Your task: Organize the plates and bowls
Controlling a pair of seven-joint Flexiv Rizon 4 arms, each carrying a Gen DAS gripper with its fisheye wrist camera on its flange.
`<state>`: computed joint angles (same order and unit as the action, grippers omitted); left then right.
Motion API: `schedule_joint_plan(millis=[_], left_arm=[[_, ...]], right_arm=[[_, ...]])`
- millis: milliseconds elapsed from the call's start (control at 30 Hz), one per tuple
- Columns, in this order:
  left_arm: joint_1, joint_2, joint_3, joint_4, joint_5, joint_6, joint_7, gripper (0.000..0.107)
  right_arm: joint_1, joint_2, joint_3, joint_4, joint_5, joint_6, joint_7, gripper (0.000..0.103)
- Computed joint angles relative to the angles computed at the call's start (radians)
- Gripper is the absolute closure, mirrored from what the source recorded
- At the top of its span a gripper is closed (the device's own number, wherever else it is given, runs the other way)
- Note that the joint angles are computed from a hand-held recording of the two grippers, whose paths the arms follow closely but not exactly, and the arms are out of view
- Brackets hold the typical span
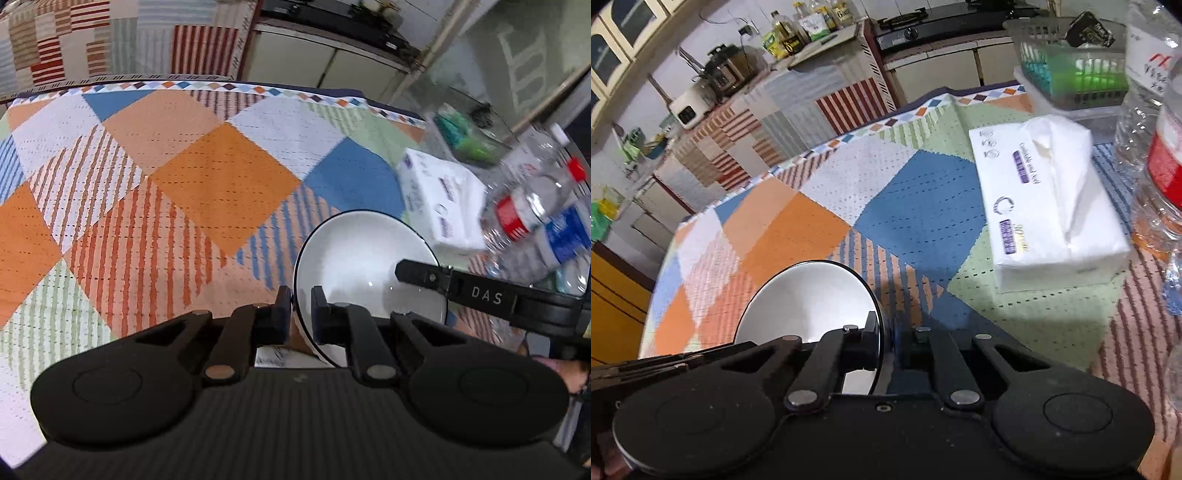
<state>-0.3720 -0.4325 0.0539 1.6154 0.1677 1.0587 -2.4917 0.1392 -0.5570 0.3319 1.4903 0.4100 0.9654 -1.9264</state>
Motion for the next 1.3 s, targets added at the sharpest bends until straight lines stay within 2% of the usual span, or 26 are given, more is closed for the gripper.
schedule_joint_plan(millis=[100,200,333,400,700,800,933,1067,1300], left_arm=[[-0.003,0.027,-0.02,-0.019,-0.006,-0.065,0.051,0.097],[0.011,0.061,-0.058,-0.003,-0.046,-0.085,0.119,0.096],[0.004,0.112,-0.078,0.031,-0.068,-0.084,0.143,0.096],[-0.006,0.132,-0.088,0.028,-0.072,-0.123,0.15,0.096],[-0.049,0.193,-0.128,0.018,-0.067,-0.229,0.074,0.096],[-0.078,0.196,-0.135,-0.011,-0.019,-0.28,0.021,0.096],[-0.092,0.205,-0.154,-0.006,-0.034,-0.303,-0.012,0.096],[-0.11,0.205,-0.165,0.002,-0.028,-0.307,-0.046,0.096],[-0.12,0.195,-0.177,0.062,-0.076,-0.219,-0.087,0.096]], right_arm=[[-0.034,0.04,0.022,0.023,0.03,-0.01,-0.057,0.092],[-0.064,0.081,0.029,0.042,0.075,-0.043,-0.104,0.092],[-0.11,0.133,0.024,0.056,0.164,-0.125,-0.169,0.092],[-0.123,0.165,0.013,0.072,0.206,-0.157,-0.203,0.092],[-0.137,0.302,-0.074,0.146,0.298,-0.338,-0.334,0.092],[-0.137,0.338,-0.106,0.171,0.323,-0.374,-0.381,0.092],[-0.134,0.375,-0.141,0.2,0.342,-0.411,-0.426,0.092],[-0.126,0.396,-0.166,0.228,0.33,-0.436,-0.463,0.092],[-0.13,0.418,-0.197,0.265,0.324,-0.465,-0.52,0.092]])
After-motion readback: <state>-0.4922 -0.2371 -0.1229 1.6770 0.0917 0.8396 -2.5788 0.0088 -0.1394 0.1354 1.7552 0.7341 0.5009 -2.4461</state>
